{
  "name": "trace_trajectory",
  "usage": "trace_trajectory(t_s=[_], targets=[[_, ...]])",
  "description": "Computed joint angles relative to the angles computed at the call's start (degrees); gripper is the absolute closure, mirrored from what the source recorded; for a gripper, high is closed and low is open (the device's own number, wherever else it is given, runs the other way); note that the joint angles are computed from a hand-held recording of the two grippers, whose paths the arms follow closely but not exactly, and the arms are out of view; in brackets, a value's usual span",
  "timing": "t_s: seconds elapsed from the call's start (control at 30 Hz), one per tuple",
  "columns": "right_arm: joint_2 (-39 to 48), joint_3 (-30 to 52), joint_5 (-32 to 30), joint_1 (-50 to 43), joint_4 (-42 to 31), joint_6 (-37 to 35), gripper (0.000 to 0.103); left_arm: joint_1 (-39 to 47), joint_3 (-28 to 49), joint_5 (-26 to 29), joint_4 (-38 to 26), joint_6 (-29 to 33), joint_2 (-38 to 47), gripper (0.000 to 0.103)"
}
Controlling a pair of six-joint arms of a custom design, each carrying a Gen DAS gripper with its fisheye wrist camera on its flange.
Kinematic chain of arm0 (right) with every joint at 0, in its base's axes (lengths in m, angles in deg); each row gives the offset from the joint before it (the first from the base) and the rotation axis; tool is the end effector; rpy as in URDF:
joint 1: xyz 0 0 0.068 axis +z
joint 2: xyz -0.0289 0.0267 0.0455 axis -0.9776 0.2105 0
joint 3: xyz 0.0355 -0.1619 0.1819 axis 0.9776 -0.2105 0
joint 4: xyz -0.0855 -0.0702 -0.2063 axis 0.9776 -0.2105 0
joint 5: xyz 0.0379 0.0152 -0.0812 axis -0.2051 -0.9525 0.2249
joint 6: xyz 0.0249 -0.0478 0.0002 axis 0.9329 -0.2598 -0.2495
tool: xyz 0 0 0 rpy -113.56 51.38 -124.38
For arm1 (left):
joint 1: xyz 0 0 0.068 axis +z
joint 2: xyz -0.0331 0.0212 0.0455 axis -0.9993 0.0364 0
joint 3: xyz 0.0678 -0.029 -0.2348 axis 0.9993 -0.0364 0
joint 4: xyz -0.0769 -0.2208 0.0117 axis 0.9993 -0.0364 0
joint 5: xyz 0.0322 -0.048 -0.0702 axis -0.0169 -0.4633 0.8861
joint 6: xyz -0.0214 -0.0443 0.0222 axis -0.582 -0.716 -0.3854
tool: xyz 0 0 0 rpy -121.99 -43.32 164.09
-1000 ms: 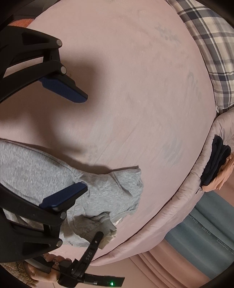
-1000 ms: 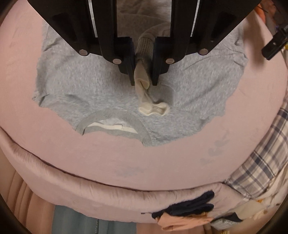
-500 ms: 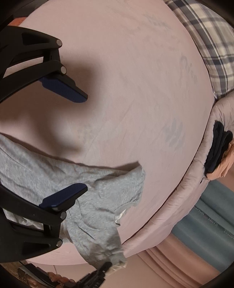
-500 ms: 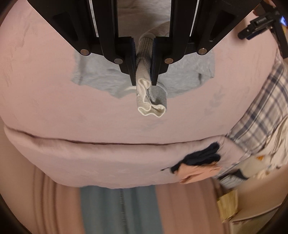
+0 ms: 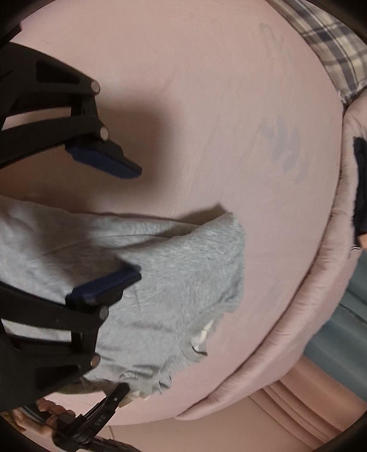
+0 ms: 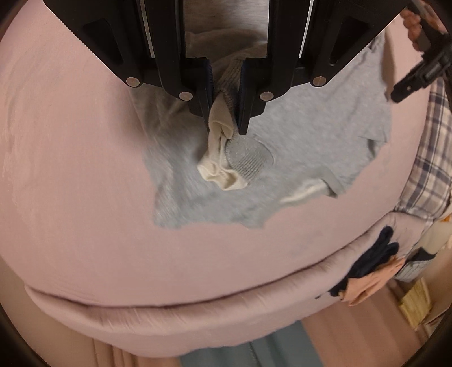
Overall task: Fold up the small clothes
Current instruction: 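Carry the sock over the sweatshirt and lay it near the shoulder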
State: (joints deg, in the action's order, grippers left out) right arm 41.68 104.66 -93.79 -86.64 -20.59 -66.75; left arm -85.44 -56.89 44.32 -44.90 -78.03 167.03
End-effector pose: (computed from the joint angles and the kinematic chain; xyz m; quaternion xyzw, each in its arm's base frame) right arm 0.2248 -0.0232 0.0849 0.0361 0.9547 0.1379 0.2610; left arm 0.1985 0.0019 0.0893 -0.1643 0.9507 -0.1256 0.2313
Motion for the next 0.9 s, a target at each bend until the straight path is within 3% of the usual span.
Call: trace_trajectory(t_s=[0.07, 0.2, 0.37, 0.63, 0.9], targets=[[1.4, -0.2, -0.9, -1.2, 0.7, -0.2, 0.088, 0.2, 1.4, 0.8, 2.2, -0.5, 5.2, 0.047], [2.3, 0.6, -4.7, -4.3, -0.7, -1.0, 0.088, 0.1, 0.9, 0.2, 3.5, -0.2, 5.7, 0.047], [-4.6, -1.8, -6.8, -5.8, -1.8, 0.1, 0.089, 1.6, 0.9, 1.7, 3.2, 0.3, 5.8, 0.046], [3.7, -2.1, -4.1, -5.2, 4.8, 1.4, 0.090, 0.3, 1.0, 0.1, 3.3, -0.2, 6.0, 0.046], [-5.3, -4.2, -0.4, -2.5, 1.9, 1.8, 0.090, -0.5, 1.5, -0.8, 2.5, -0.6, 5.8, 0.046]])
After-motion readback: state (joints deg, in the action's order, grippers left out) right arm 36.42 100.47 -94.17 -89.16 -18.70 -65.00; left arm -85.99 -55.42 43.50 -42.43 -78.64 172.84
